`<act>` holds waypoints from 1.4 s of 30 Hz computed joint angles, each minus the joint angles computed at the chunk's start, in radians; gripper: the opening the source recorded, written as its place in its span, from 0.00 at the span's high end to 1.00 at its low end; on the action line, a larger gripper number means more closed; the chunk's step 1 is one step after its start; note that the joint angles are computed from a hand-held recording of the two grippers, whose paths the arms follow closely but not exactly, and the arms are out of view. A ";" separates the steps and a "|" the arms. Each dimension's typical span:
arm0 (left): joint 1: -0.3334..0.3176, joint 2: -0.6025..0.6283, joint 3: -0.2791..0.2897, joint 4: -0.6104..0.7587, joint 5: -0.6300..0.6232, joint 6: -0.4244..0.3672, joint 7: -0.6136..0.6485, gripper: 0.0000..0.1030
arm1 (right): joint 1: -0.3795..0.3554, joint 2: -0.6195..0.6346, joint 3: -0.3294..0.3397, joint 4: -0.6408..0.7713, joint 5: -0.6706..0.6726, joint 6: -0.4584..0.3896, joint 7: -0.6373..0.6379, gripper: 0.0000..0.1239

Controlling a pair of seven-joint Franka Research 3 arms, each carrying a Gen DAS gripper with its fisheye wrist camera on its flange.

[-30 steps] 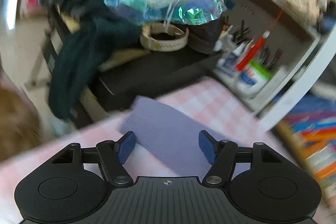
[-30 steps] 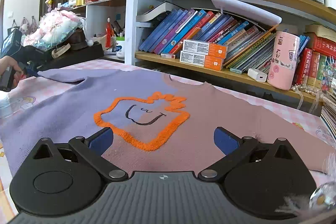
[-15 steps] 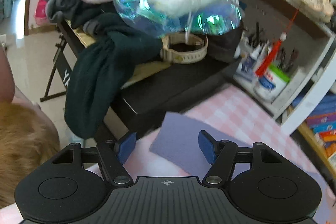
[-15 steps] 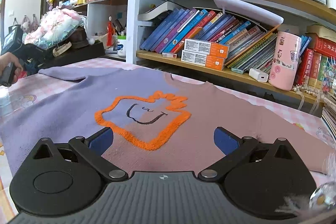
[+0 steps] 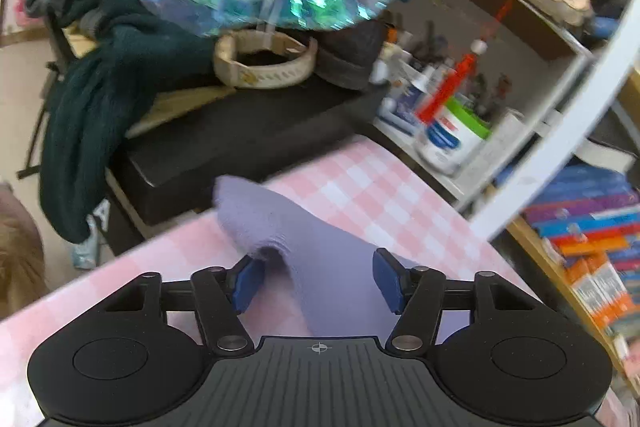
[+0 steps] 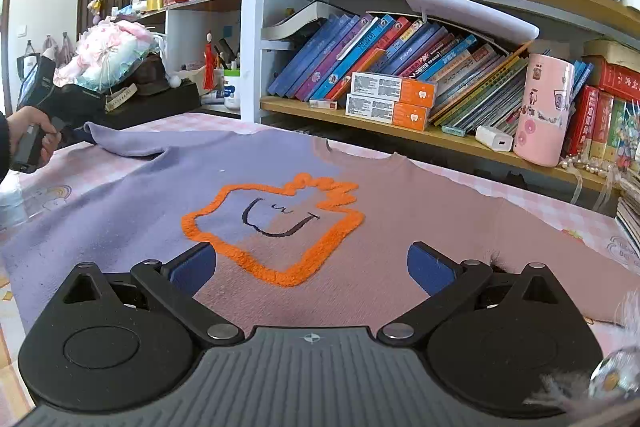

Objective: Fold clothes
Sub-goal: 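Move the left gripper to the lavender sleeve cuff and grasp it, then lift the lavender sleeve with the left gripper, lay it across the body, open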

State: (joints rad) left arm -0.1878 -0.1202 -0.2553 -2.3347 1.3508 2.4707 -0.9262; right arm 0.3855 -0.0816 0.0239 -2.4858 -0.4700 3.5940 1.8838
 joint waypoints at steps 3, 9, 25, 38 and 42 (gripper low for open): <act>0.005 -0.011 0.003 -0.013 -0.031 -0.029 -0.027 0.68 | 0.000 0.000 -0.002 0.001 -0.008 -0.001 0.006 0.17; 0.008 -0.025 -0.001 -0.028 -0.071 -0.038 -0.003 0.90 | -0.003 0.000 -0.002 0.001 -0.012 0.001 0.010 0.17; -0.136 0.239 -0.052 0.531 0.181 0.009 0.354 0.92 | 0.004 -0.004 0.025 -0.017 0.146 0.004 -0.110 0.17; -0.324 0.870 -0.032 1.334 -0.076 0.090 0.876 0.91 | -0.005 0.003 -0.005 -0.002 0.014 0.013 0.010 0.17; -0.353 1.006 -0.063 1.488 -0.233 0.062 1.027 0.79 | -0.009 0.005 -0.016 0.006 -0.044 0.012 0.063 0.17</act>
